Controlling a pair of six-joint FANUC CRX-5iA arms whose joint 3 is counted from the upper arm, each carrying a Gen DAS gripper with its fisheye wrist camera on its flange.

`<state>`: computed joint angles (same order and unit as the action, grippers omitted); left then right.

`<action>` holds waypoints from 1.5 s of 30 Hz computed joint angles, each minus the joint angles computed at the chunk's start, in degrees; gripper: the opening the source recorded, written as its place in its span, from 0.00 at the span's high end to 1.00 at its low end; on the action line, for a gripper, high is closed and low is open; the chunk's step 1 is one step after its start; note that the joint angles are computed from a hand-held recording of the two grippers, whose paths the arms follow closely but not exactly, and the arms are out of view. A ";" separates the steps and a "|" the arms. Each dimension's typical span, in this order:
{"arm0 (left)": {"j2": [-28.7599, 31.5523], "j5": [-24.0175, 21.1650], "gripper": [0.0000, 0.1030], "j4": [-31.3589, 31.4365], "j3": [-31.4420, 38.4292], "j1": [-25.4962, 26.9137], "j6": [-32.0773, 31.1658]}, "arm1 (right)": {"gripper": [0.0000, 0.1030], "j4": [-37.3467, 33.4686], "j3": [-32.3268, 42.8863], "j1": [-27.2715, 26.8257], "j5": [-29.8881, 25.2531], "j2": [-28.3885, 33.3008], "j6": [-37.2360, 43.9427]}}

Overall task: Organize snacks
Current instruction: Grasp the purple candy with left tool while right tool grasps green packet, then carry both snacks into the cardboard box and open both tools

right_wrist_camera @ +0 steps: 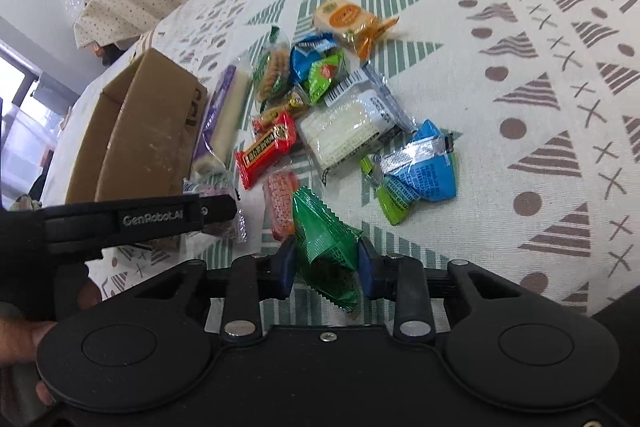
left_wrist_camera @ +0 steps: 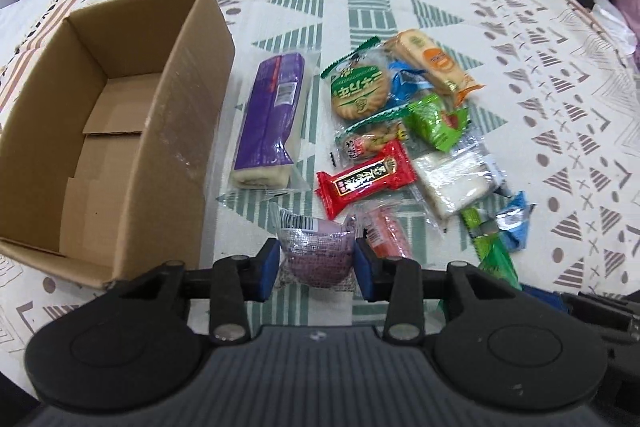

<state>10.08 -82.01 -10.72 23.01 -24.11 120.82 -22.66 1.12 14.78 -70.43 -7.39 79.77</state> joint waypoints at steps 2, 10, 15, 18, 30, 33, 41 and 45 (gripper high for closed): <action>-0.68 -0.02 0.62 -0.05 0.04 -0.11 -0.26 | 0.70 1.45 -0.42 0.65 0.88 -0.85 -1.19; -3.50 0.58 0.62 -0.32 0.08 0.00 -1.19 | 0.70 5.73 -1.69 2.87 4.73 -3.89 -6.34; -5.31 1.38 0.62 -0.53 -0.08 -0.09 -0.81 | 0.70 8.04 -1.72 4.66 6.27 -5.29 -7.65; -6.55 1.68 0.62 -0.78 -0.36 0.10 -0.33 | 0.70 9.22 -1.70 5.76 6.93 -5.96 -8.32; -11.35 3.24 0.62 -1.58 -1.80 2.10 1.05 | 0.70 13.60 -2.00 10.36 9.26 -8.06 -11.69; -12.54 3.79 0.62 -1.88 -2.46 2.55 1.27 | 0.70 14.49 -2.07 11.41 9.88 -8.34 -12.33; -15.57 5.40 0.62 -1.01 -4.89 5.26 1.14 | 0.70 17.77 -1.59 15.11 11.33 -8.31 -13.83; -17.02 6.10 0.62 -0.75 -6.06 6.89 0.81 | 0.70 18.45 -0.82 16.45 11.62 -7.73 -14.39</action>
<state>-6.94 -75.91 -11.46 16.95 -17.22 121.64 -4.21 0.29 31.23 -58.81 -15.13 65.38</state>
